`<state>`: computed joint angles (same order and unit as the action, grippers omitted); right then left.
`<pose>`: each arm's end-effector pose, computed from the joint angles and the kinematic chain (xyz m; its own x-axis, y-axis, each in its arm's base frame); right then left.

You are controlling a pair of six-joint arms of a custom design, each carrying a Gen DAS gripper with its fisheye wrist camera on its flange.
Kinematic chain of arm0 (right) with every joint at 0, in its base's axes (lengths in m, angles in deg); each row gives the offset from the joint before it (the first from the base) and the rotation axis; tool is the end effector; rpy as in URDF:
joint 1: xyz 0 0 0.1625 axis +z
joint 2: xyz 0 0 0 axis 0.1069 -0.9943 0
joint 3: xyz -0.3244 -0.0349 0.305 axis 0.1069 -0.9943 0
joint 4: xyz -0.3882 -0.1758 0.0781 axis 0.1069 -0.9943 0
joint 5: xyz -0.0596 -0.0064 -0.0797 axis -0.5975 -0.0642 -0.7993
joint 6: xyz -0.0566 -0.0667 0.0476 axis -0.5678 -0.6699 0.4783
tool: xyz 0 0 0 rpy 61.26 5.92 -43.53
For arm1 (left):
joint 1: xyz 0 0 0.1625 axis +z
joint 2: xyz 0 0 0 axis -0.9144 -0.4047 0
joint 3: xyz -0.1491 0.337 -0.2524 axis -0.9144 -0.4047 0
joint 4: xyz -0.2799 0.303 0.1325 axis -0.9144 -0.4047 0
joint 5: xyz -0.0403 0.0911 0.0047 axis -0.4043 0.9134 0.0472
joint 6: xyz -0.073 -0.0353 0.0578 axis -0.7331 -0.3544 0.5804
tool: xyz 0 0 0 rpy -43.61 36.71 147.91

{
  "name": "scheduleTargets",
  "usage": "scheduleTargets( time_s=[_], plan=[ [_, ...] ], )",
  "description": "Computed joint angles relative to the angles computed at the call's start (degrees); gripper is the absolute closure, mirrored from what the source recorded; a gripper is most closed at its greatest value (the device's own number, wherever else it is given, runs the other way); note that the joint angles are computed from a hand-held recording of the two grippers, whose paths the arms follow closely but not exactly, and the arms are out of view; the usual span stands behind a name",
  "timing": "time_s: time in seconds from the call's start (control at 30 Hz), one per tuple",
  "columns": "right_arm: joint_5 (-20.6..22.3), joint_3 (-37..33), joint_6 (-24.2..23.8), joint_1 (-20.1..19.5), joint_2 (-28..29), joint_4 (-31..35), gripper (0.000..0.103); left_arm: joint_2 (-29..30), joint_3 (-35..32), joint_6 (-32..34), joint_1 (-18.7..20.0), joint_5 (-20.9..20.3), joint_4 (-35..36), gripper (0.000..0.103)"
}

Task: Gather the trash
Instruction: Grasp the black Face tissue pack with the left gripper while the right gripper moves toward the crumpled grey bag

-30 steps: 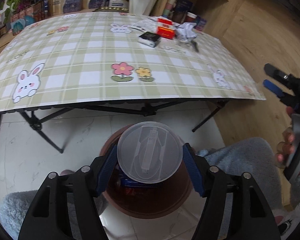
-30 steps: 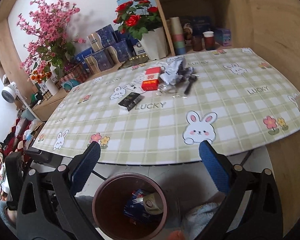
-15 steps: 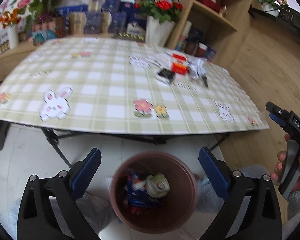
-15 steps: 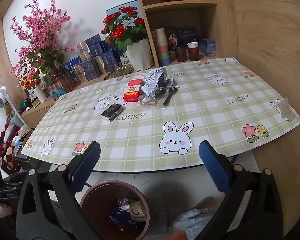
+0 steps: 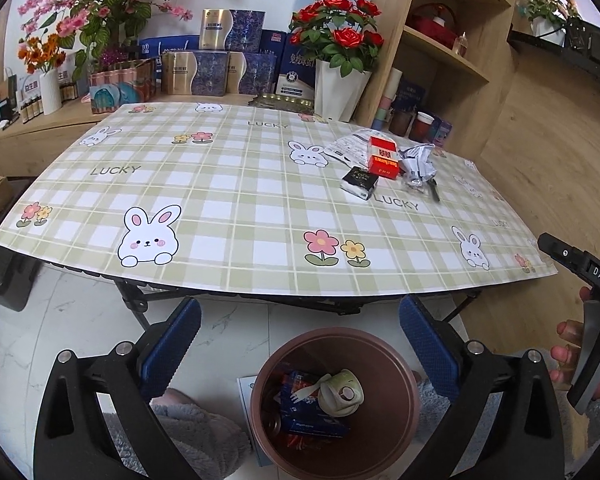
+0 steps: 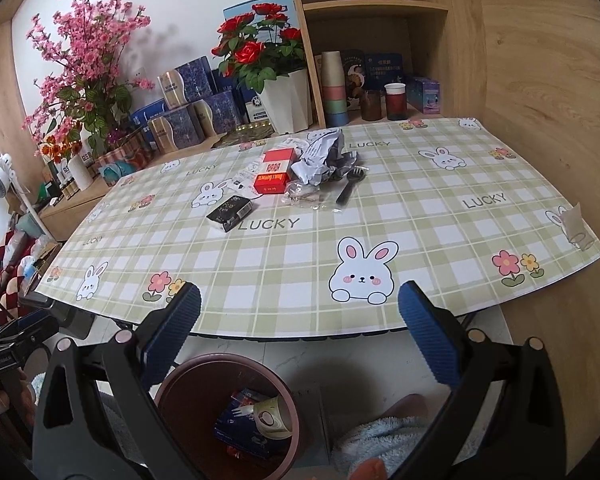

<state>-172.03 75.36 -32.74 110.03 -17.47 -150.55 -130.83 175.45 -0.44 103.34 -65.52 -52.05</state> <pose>0.3552 -0.5310 0.2467 -0.8009 -0.2804 0.5291 -0.5666 0.6408 -0.5180 -0.2080 -0.4336 0.3950 -0.8279 -0.1471 -0.5413 0.3298 0.6530 -0.6818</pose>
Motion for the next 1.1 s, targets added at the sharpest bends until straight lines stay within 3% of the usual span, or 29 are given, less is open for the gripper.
scheduleTargets(
  time_s=[0.27, 0.57, 0.87, 1.0, 1.1],
  plan=[
    [1.22, -0.23, 1.62, -0.96, 0.07, 2.80, 0.006, 1.57, -0.17, 3.61, 1.28, -1.01, -3.26, 0.006],
    [-2.44, -2.86, 1.05, -1.79, 2.03, 3.23, 0.006, 9.14, -5.71, 17.06, 5.64, -5.31, -10.46, 0.006],
    [-1.25, -8.37, 3.41, -4.83, 4.90, 6.15, 0.006, 25.73, -23.23, 33.94, 15.19, -14.64, -15.05, 0.006],
    [-0.80, -10.92, 3.24, -5.98, 6.20, 6.95, 0.006, 32.92, -32.57, 36.25, 18.69, -17.24, -12.70, 0.012],
    [-0.95, -12.77, 2.57, -6.68, 7.20, 7.41, 0.006, 37.57, -38.55, 36.87, 20.55, -16.70, -10.04, 0.016]
  ],
)
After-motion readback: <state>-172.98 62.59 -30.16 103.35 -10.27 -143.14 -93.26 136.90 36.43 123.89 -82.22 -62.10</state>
